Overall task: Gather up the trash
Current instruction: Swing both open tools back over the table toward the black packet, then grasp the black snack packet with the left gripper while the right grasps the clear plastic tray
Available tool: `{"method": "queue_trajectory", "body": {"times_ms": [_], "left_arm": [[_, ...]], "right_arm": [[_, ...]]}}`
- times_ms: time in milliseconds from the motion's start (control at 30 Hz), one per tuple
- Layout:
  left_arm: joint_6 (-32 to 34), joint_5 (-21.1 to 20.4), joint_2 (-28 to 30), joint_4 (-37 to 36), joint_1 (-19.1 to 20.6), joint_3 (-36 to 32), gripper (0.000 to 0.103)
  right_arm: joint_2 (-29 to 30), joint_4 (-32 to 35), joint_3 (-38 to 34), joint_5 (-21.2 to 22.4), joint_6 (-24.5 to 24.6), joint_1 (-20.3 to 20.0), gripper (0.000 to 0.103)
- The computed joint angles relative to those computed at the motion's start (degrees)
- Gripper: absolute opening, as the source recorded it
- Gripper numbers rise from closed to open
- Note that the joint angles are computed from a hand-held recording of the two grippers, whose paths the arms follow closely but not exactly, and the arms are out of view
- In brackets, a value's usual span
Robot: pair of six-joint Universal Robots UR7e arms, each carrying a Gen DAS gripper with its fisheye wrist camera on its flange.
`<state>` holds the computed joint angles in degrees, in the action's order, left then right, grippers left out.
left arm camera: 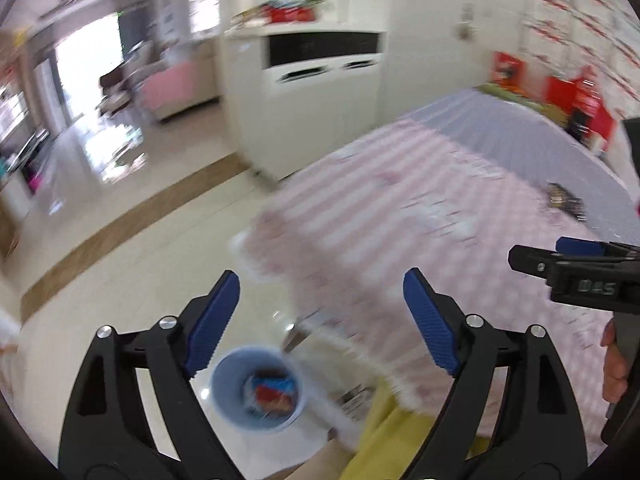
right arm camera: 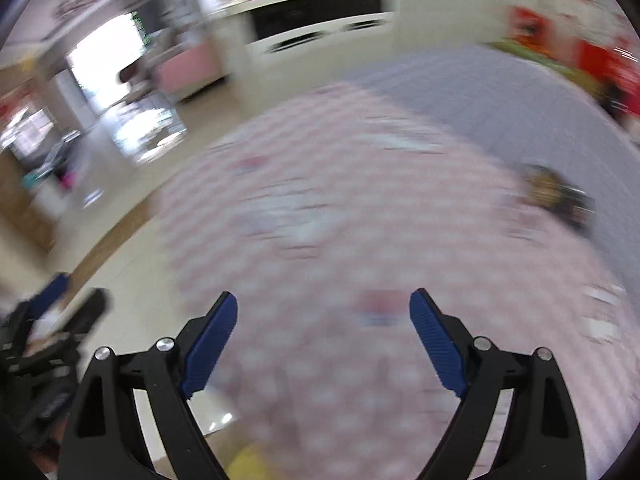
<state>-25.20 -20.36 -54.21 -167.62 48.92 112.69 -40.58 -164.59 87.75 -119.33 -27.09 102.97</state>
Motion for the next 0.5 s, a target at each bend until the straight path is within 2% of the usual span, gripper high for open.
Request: {"method": "queue_trajectory", "body": {"times_ms": [67, 200, 300, 400, 500], "left_arm": [[7.9, -5.2, 4.0, -4.7, 0.2, -4.7, 0.084], [14.7, -13.9, 9.9, -5.8, 0.9, -13.3, 0.087], [17.7, -18.8, 15.4, -2.1, 1.7, -21.7, 0.089], [19.1, -25.4, 21.0, 6.5, 3.2, -32.0, 0.09], [18.0, -27.1, 26.0, 11.9, 3.9, -40.2, 0.09]], "right_arm": [[-0.6, -5.8, 0.1, -3.0, -0.5, -1.6, 0.089], [-3.7, -9.9, 0.2, -6.0, 1.3, -5.9, 0.09], [-6.3, -8.7, 0.0, -6.0, 3.9, -8.9, 0.091], [-8.5, -5.1, -1.2, -6.0, 7.1, -11.5, 0.093], [-9.3, -1.6, -3.2, -7.6, 7.9, -13.2, 0.093]]}}
